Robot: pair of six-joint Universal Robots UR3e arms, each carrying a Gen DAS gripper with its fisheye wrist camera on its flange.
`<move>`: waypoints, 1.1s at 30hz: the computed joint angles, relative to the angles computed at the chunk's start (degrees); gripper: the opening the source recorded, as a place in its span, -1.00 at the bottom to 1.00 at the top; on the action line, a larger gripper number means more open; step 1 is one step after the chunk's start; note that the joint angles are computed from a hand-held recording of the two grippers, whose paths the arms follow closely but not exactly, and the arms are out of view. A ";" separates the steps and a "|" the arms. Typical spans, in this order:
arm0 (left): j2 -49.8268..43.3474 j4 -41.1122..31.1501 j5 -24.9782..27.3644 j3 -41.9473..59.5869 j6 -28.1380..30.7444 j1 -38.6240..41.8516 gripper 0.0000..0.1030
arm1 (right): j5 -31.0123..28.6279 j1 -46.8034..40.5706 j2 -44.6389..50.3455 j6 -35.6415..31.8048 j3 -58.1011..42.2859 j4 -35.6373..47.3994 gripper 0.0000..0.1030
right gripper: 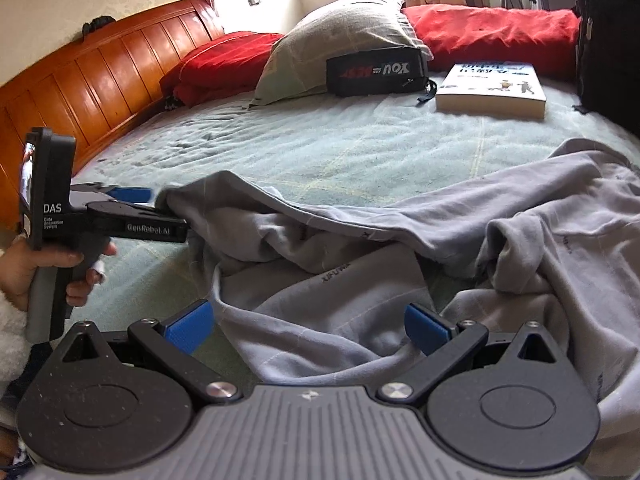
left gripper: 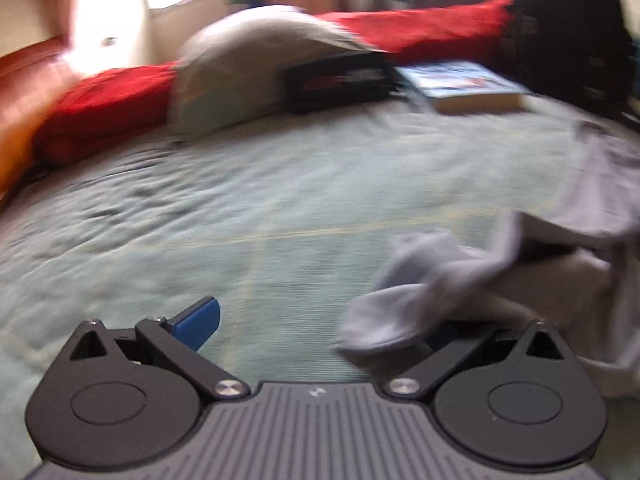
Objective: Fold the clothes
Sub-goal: 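Grasp a grey sleeve cuff with the left gripper, then pull the grey sleeve outward with the left gripper to spread it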
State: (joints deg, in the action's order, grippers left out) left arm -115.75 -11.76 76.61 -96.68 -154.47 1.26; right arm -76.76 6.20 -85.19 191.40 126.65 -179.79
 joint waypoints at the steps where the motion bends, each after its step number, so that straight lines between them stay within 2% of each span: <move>1: 0.21 -1.43 -1.87 0.34 1.79 0.35 0.98 | 1.16 -0.49 -0.24 0.21 -0.07 0.46 1.00; 4: -1.18 4.19 -0.29 -0.05 5.35 -1.20 0.98 | 2.47 -0.95 -0.45 0.45 -0.30 1.02 1.00; 6: -2.01 6.12 -3.79 -0.07 7.45 -0.72 0.98 | 2.18 -0.64 0.01 0.65 -0.43 0.70 1.00; 8: -2.70 4.09 -7.90 1.18 8.97 0.04 0.98 | 1.97 -0.34 0.55 0.95 -0.69 0.86 1.00; 11: -4.19 3.10 -10.13 2.94 8.46 -0.04 0.98 | 1.97 -0.04 0.93 1.34 -1.31 1.93 1.00; 16: -6.52 9.60 -3.81 4.91 1.97 -1.79 0.93 | 2.12 0.43 1.11 0.66 -3.14 5.10 1.00; 20: -7.10 11.48 -3.68 6.94 -3.91 -0.48 0.84 | 0.55 1.69 1.97 0.81 -3.99 5.36 1.00; 23: -7.88 12.00 -1.74 9.04 -5.11 -0.36 0.84 | 0.45 1.76 2.08 1.06 -3.98 5.11 1.00; 33: -17.43 -1.99 6.09 31.18 -1.78 -2.32 0.84 | 1.33 0.76 0.18 1.81 -2.51 3.77 1.00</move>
State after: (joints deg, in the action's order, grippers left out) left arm -133.18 -13.75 82.70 -65.51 -156.25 -1.06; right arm -75.43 6.96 -85.01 193.22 124.14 -176.03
